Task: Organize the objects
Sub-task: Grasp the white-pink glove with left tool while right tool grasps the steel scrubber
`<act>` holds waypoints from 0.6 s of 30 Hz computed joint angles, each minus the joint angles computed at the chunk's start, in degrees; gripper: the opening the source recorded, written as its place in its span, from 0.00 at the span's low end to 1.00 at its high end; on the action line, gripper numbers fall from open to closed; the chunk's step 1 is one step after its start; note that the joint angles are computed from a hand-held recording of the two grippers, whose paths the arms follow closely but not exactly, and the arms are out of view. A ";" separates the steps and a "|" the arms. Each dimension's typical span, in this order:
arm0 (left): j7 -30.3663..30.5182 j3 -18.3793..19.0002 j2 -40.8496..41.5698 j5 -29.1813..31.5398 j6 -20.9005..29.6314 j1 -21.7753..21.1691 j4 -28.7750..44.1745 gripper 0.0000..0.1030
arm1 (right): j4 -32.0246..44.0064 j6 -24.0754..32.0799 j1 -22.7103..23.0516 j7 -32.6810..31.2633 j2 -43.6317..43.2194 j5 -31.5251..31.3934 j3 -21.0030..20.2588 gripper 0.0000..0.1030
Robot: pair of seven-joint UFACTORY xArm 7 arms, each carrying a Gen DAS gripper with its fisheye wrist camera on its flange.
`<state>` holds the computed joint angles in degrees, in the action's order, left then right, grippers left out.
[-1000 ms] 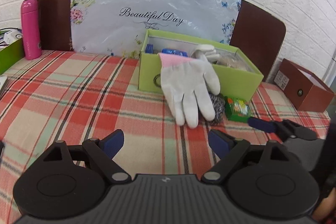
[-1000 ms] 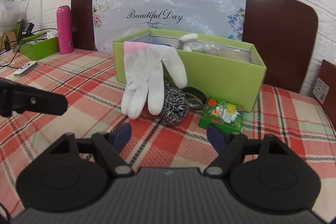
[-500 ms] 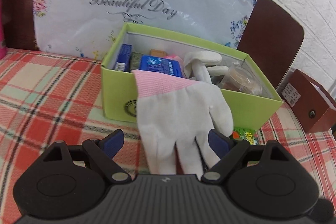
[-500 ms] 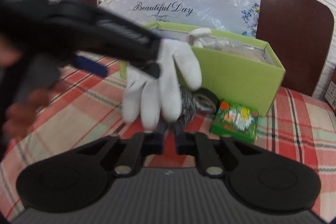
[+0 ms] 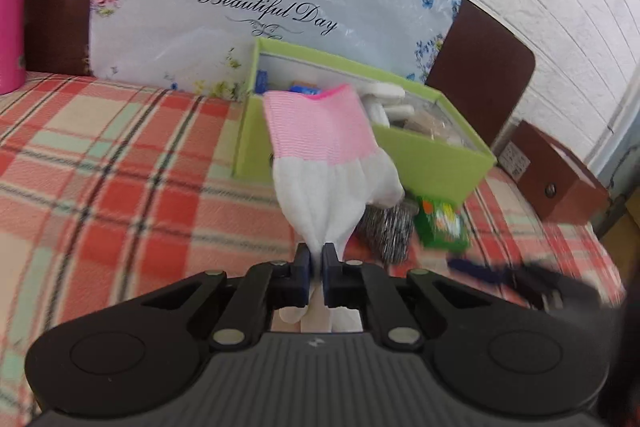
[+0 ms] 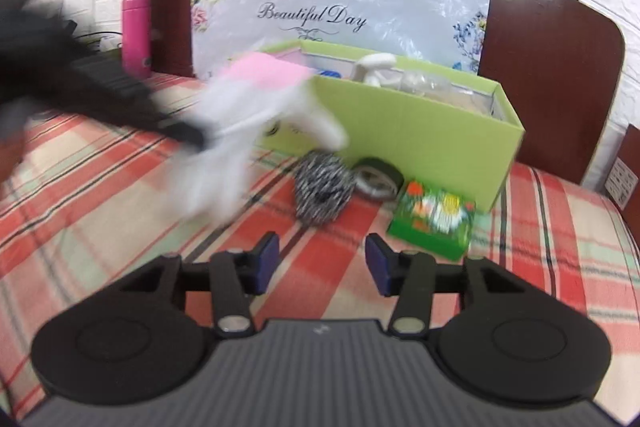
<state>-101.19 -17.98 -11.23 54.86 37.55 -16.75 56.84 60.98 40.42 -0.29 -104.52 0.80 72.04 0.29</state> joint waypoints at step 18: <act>-2.44 -8.05 -5.21 -7.40 13.62 -0.26 -4.20 0.73 | -8.12 10.31 -2.79 3.87 -9.60 -10.60 -4.14 0.24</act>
<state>-103.62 -26.04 -16.44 47.46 51.17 -17.01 52.65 52.86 50.73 -3.08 -100.65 -8.79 61.44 -3.85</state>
